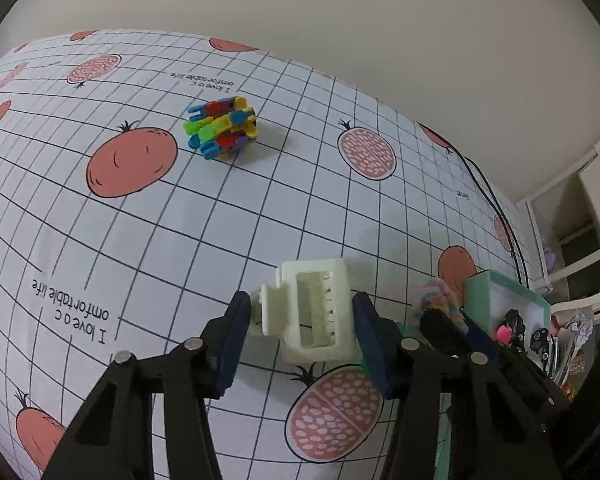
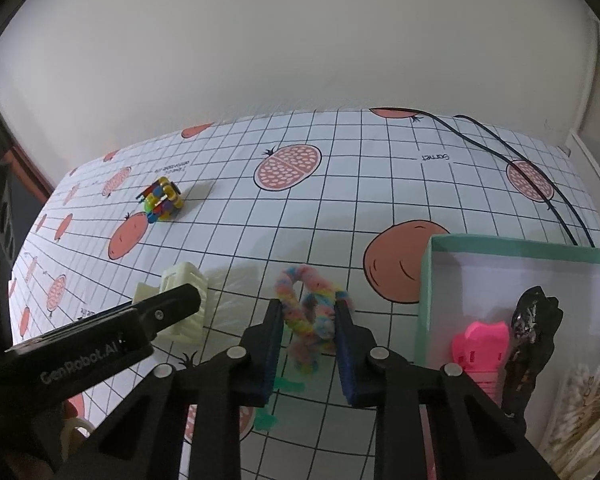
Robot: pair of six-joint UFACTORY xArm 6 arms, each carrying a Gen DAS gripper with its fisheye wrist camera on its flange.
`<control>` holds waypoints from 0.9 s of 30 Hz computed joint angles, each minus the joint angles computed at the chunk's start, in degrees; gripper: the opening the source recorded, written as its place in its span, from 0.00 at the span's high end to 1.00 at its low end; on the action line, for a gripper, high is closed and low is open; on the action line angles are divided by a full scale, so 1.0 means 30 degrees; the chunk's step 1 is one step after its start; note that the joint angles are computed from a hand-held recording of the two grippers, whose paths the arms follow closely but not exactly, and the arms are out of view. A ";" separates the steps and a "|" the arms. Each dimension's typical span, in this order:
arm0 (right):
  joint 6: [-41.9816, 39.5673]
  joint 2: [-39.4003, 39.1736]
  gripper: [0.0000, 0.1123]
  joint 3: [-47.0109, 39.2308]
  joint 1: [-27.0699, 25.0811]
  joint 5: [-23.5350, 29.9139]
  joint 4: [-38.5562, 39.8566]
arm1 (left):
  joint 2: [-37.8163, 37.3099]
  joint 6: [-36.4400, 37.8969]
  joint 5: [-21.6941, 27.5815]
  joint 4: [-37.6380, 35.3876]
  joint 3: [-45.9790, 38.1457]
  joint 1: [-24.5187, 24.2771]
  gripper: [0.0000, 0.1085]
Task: Organize objects
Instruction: 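Grasp the rainbow beaded ring with the right tool while the left grasps the cream claw clip, then lift and carry the beaded ring and claw clip with both tools toward the box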
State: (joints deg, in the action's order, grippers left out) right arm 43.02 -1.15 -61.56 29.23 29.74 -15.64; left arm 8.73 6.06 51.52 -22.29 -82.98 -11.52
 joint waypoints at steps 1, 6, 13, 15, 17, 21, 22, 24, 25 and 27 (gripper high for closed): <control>-0.0018 -0.0054 0.76 0.0051 -0.0026 -0.0077 0.0091 | -0.0021 -0.0039 -0.0090 0.0083 0.0011 0.0001 0.53; -0.0024 -0.0333 0.76 0.0210 -0.0149 -0.0369 0.0424 | -0.0006 0.0051 0.0155 0.0044 -0.0182 0.0046 0.55; 0.0028 -0.0977 0.76 0.0310 -0.0320 -0.0695 0.0456 | -0.0205 0.0414 0.0156 -0.0307 -0.0453 0.0066 0.55; 0.0071 -0.1213 0.77 0.0364 -0.0402 -0.0753 0.0473 | -0.0282 0.0472 0.0171 -0.0376 -0.0590 0.0120 0.55; 0.0121 -0.1432 0.77 0.0401 -0.0467 -0.0798 0.0480 | -0.0350 0.0546 0.0166 -0.0540 -0.0794 0.0166 0.55; 0.0177 -0.2042 0.77 0.0592 -0.0669 -0.0977 0.0334 | -0.0627 0.0835 0.0149 -0.0995 -0.1176 0.0248 0.55; 0.0246 -0.2246 0.77 0.0662 -0.0743 -0.1006 0.0254 | -0.0624 0.0844 0.0109 -0.1068 -0.1268 0.0222 0.55; 0.0372 -0.2587 0.77 0.0782 -0.0863 -0.0960 0.0192 | -0.0771 0.1086 0.0093 -0.1468 -0.1474 0.0223 0.55; 0.0439 -0.2792 0.77 0.0851 -0.0951 -0.0935 0.0158 | -0.0821 0.1153 0.0046 -0.1621 -0.1538 0.0185 0.55; 0.0484 -0.3201 0.77 0.1051 -0.1075 -0.0892 0.0093 | -0.1040 0.1372 0.0030 -0.1953 -0.1589 0.0143 0.55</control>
State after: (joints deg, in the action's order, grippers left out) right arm 44.47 -10.75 -58.41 26.00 27.06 -15.36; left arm 5.61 10.18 51.62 -28.14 -87.75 -11.09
